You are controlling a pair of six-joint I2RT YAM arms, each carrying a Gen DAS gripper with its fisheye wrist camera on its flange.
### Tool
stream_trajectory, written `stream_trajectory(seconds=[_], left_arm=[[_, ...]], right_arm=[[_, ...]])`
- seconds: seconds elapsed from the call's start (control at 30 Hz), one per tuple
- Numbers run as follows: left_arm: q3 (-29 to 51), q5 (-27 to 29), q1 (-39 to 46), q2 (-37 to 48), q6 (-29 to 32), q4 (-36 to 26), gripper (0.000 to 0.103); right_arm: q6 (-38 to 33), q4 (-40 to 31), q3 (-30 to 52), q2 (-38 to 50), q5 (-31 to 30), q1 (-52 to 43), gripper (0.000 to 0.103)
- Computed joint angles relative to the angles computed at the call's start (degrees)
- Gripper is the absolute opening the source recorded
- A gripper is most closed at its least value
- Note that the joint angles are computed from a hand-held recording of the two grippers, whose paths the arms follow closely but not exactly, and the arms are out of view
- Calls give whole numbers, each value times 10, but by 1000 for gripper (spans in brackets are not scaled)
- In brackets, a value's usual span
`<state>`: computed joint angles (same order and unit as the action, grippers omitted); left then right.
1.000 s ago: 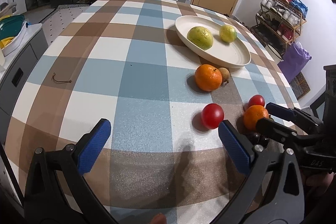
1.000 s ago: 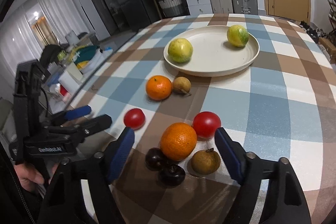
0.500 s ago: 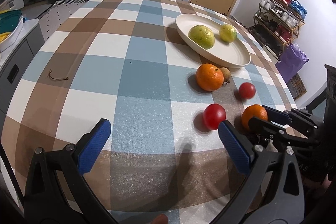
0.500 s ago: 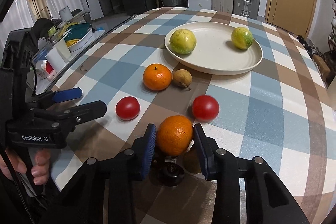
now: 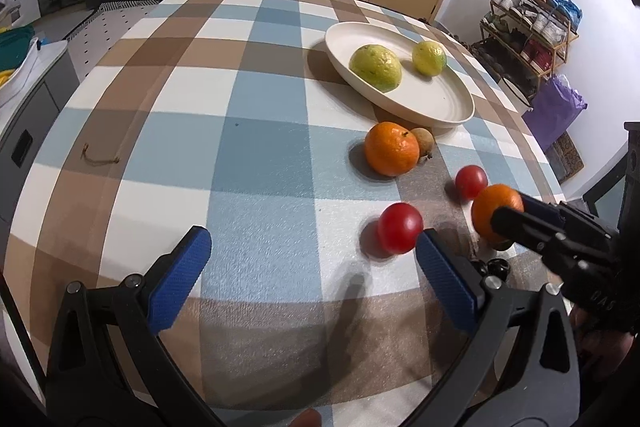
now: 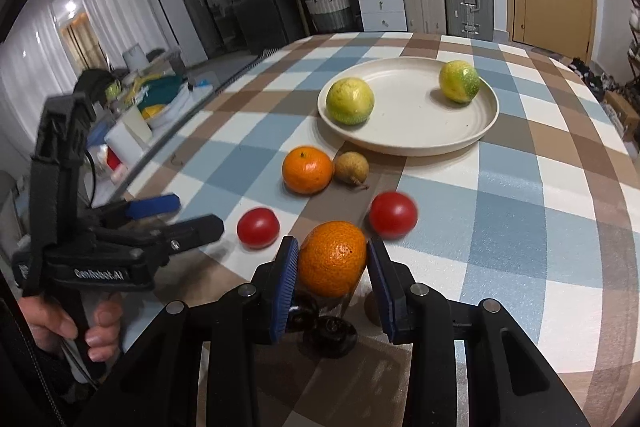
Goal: Organize fruits
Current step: 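Grasp the other orange with the left gripper while the right gripper holds its orange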
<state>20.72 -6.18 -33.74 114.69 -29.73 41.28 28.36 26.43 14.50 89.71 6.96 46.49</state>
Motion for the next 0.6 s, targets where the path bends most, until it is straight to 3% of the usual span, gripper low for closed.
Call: stream_trajectory(seconds=[0.17,0.6], left_arm=[[41,2,1,-4,11,-51,102],[191,46,26,25,59,-190,102]], right_arm=[[0,63,-40,-24,-54,-50,36],[-34,140,-83,-38,-180,-190,36]])
